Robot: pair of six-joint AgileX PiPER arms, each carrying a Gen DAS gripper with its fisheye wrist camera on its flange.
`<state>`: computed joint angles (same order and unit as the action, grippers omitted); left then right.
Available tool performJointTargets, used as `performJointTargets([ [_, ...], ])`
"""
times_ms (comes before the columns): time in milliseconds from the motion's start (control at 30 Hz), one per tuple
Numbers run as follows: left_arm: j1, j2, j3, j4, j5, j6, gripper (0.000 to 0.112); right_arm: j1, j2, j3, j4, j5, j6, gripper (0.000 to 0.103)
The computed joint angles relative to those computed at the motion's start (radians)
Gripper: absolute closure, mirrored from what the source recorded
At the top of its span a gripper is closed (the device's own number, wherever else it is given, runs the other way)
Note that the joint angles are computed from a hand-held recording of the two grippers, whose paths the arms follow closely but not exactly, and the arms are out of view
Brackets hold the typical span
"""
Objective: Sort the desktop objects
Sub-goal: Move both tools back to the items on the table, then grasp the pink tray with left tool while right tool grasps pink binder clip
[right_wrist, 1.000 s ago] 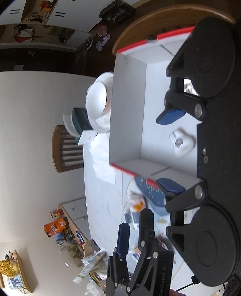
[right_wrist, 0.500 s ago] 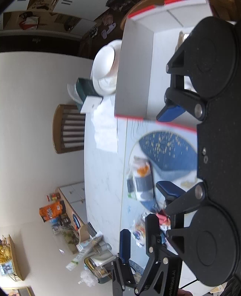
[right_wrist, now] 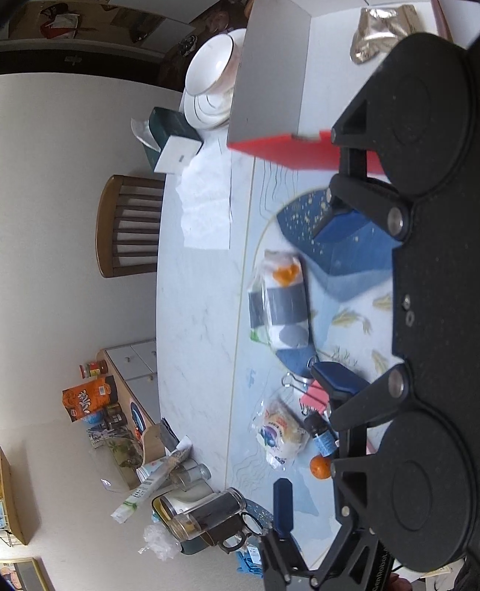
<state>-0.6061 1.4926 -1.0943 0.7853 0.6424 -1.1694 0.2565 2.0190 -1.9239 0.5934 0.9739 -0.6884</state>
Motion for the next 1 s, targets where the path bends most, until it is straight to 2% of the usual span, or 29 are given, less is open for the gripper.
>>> performJointTargets([
  [67, 0.011, -0.021, 0.044, 0.001, -0.02, 0.002, 0.012, 0.021, -0.003, 0.015, -0.007, -0.017, 0.013, 0.032],
  [367, 0.041, -0.042, 0.156, -0.004, -0.081, 0.032, 0.012, 0.117, -0.001, 0.071, -0.073, -0.103, 0.083, 0.032],
  [600, 0.072, -0.013, 0.216, 0.005, -0.127, 0.054, 0.012, 0.195, 0.009, 0.101, -0.135, -0.176, 0.139, 0.032],
  [800, 0.112, 0.01, 0.236, -0.018, -0.17, 0.094, 0.012, 0.246, 0.045, 0.091, -0.206, -0.201, 0.193, 0.032],
  [1000, 0.115, 0.022, 0.25, 0.017, -0.205, 0.106, 0.012, 0.291, 0.103, 0.035, -0.279, -0.189, 0.269, 0.032],
])
